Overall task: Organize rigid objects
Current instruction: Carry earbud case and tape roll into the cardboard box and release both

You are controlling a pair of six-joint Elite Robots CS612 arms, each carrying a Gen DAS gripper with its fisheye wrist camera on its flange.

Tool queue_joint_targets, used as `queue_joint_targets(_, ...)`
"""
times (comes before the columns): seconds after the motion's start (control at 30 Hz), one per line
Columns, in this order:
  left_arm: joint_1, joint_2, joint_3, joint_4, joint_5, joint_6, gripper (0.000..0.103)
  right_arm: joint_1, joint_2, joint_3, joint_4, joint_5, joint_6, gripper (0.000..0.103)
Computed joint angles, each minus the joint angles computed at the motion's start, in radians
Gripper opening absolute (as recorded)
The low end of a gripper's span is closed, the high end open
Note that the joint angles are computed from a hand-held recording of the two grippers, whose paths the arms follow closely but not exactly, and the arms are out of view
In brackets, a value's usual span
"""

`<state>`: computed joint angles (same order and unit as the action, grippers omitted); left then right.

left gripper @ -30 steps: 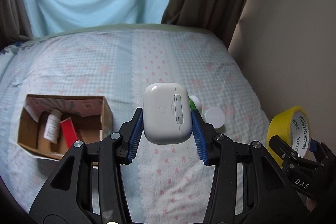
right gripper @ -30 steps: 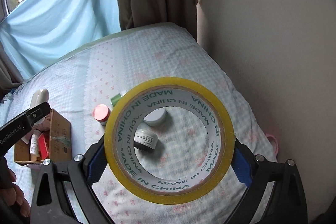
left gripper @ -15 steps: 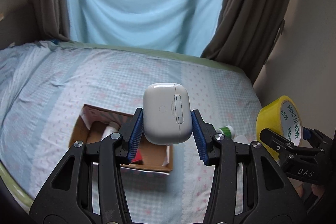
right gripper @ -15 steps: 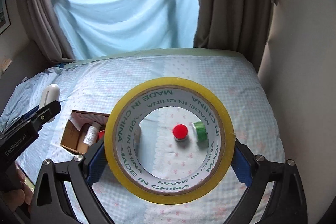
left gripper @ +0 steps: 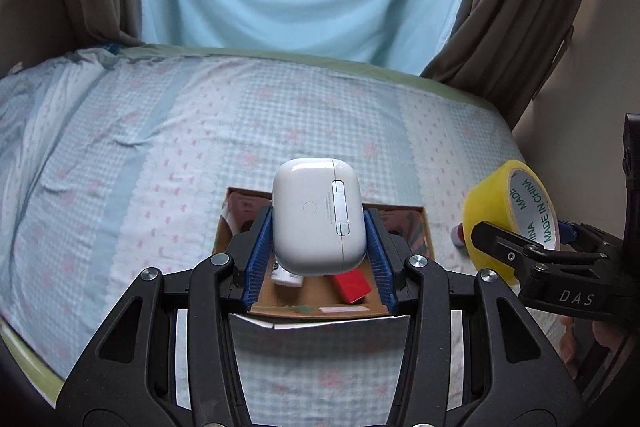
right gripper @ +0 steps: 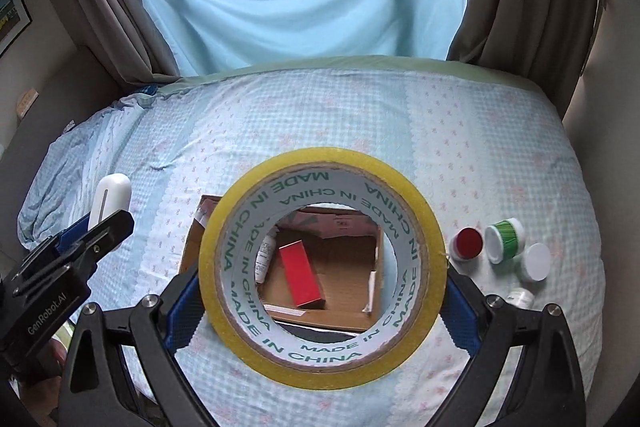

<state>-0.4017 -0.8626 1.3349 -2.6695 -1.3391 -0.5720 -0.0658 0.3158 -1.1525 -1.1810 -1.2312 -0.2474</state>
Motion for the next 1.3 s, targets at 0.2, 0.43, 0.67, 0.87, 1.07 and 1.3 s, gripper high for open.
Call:
queue_joint_targets(0.2,0.054,0.06,-0.04,0.048,-0.106,0.034,0.042,0.042,0.006,0.058,0.029,-0.05,0.068,0.097)
queue_joint_targets(0.43,0.089,0.141,-0.111,0.109,-0.179,0.05,0.042,0.069,0.004,0.147,0.052,-0.083,0.096,0.097)
queue_joint_targets(0.67,0.104,0.226,-0.209,0.208,-0.233,0.09,0.041,0.078,-0.012,0.259,0.059,-0.097,0.128,0.097)
queue_joint_targets(0.87,0.111,0.272,-0.266,0.285,-0.258,0.117,0.041,0.069,-0.025,0.339,0.058,-0.04,0.168,0.097)
queue_joint_targets(1.07,0.111,0.279,-0.281,0.293,-0.284,0.176,0.064,0.061,-0.049,0.399,0.064,-0.008,0.241,0.098)
queue_joint_targets(1.3,0.107,0.265,-0.26,0.253,-0.3,0.211,0.103,0.048,-0.021,0.334,0.021,-0.007,0.314,0.103)
